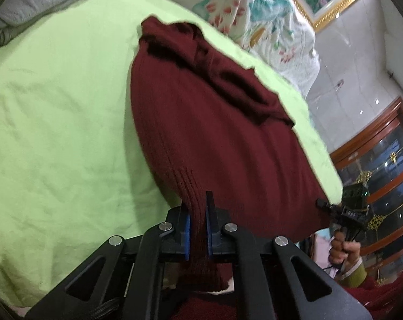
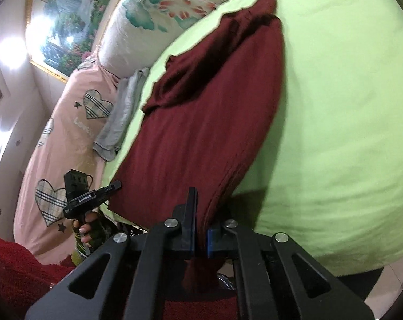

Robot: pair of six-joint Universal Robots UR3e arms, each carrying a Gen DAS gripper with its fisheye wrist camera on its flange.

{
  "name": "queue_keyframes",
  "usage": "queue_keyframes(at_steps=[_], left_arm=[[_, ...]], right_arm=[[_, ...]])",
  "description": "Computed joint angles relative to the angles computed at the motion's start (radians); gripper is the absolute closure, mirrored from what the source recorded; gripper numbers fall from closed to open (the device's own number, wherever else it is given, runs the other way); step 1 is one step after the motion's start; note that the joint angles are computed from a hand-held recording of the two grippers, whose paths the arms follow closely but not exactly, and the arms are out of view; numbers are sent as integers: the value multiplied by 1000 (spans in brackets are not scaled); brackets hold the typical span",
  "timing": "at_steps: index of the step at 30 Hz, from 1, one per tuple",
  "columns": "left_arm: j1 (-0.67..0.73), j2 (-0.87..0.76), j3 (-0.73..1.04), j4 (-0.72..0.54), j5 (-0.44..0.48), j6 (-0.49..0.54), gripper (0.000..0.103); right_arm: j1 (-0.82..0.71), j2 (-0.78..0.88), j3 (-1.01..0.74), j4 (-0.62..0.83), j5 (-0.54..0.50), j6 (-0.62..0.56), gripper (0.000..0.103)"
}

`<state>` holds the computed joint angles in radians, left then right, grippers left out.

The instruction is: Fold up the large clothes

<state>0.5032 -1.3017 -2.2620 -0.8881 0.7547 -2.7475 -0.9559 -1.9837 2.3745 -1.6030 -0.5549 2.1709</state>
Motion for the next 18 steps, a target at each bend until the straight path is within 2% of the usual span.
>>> queue_keyframes(at_steps=[5,7,10,13,16,18], left_arm=[[-2,27,41,76,-52,-92,96],[-22,8,75,152,-71,-167,97],[-72,-78,186,261,-62,-276,97],[-144,-224,365,355,-28,-372,97],[-201,-374,565,398,20,-444,97],[-244,-495,728,408,78,-507,97]], right_arm=[[-9,-11,-98,141,88,-70,98],[-14,-5,-149,202,125,-106,98],[7,27,-228,161,192,-53,98],[51,109,-271,-104,242,145,98],[130,303,-329,-647,229,547,98],[176,440,-406,-908,188,748,98]])
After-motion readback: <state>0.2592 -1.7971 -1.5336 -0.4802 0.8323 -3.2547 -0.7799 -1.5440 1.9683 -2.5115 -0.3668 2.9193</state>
